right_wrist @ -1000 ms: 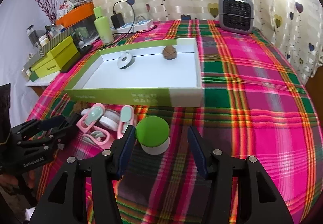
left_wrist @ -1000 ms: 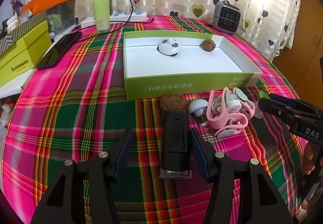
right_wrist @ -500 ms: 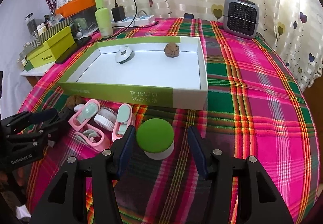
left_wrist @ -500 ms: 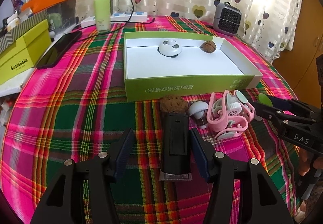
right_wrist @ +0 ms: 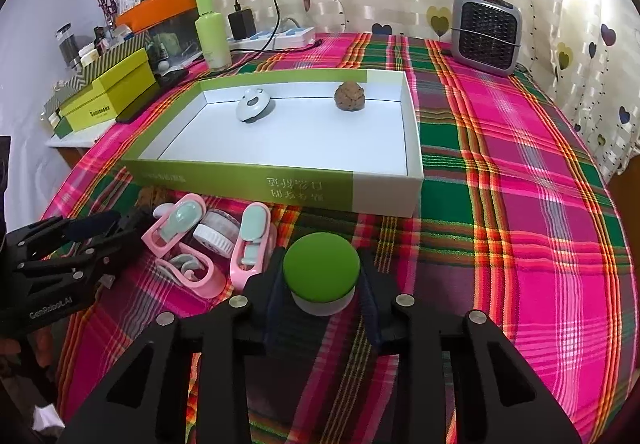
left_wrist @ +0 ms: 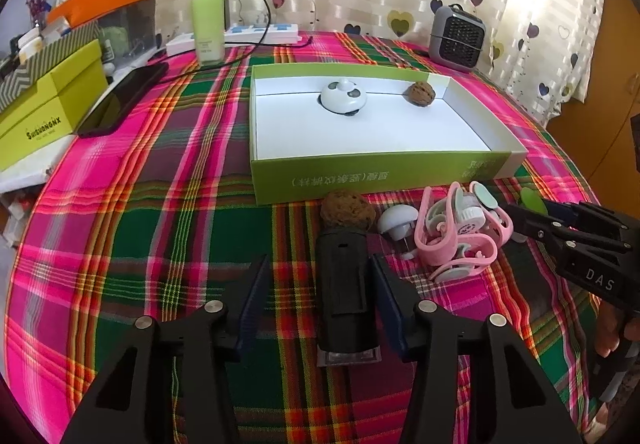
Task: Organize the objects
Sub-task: 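Close left gripper on black device while right gripper grasps green-capped object, then lift and carry black device and green-capped object toward the white box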
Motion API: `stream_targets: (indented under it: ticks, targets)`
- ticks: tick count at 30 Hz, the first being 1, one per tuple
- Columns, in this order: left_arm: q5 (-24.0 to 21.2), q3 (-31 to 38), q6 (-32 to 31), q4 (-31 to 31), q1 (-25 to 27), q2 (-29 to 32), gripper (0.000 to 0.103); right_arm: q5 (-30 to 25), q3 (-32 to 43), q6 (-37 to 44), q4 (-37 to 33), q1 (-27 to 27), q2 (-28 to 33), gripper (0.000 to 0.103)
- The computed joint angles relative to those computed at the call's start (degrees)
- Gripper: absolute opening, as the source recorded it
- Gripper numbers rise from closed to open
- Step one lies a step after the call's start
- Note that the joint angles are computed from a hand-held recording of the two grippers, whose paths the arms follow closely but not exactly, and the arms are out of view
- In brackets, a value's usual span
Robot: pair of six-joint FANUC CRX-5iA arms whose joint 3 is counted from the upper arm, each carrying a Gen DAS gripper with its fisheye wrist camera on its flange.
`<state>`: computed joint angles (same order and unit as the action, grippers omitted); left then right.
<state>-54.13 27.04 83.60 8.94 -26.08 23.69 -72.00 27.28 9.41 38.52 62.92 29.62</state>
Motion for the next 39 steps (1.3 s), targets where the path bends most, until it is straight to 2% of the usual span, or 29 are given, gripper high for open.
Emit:
stream_targets:
  ticks: [10, 22, 39]
  targets:
    - [-1.1, 1.7, 2.0, -1.5, -0.2, 0.7, 0.026, 1.1, -1.0, -1.2, 0.1, 0.0, -0.6, 0.034]
    - [-1.4, 0.8, 3.4, -1.9, -0.6, -0.2, 0.025, 2.4, -2.7, -2.3, 1.8, 0.6, -1.5, 0.034]
    - [0.0, -1.9, -0.1, 2.0, 0.2, -1.7, 0.025, 2.8, -1.6, -2.3, 1.8, 1.4, -1.0, 0.034]
